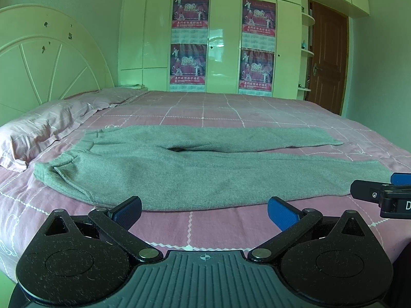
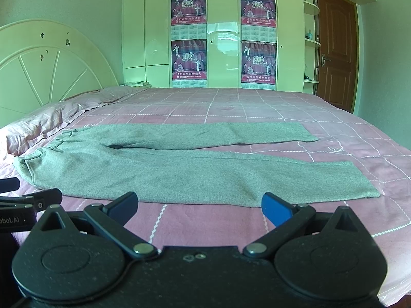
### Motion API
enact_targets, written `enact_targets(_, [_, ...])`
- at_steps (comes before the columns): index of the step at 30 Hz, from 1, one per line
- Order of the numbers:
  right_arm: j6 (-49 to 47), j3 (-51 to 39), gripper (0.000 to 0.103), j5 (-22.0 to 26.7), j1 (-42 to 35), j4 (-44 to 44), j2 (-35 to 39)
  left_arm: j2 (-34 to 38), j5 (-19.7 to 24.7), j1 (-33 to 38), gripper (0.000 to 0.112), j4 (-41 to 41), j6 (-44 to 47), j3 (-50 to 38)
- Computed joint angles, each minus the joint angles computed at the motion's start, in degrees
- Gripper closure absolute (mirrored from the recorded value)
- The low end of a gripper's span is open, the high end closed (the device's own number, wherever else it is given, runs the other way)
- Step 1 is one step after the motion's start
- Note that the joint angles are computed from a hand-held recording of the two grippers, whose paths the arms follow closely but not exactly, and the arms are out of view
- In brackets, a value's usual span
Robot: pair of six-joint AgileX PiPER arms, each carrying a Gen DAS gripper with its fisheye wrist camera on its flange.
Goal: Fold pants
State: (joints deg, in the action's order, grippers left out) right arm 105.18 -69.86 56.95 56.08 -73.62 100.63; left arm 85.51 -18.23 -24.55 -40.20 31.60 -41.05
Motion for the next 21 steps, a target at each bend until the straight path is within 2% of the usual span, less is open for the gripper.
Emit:
enact_targets(12, [-0.1,-0.1,0.006,0.0,0.0,0.2,0.0,0.0,0.3,0.4,0.009,1.1,-0.8,0.0])
enact_targets(16, [0.2,0.1,0.006,-0.2,0.0,-0.1,0.0,0.4,3.6,2.0,0.009,1.4,-1.4,-1.5])
enact_targets(19, [0.2,0.6,0.006,-1.4,-0.5,-0.6,-0.2,1.4,5.1,5.3,0.009,10.8,-13.2,-2.5])
enact_targets(21, [0.4,0.7,0.006,-2.2,-1.0,-1.3,-0.2,2.8,6.8,8.0,0.009,14.3,-16.8,-4.4])
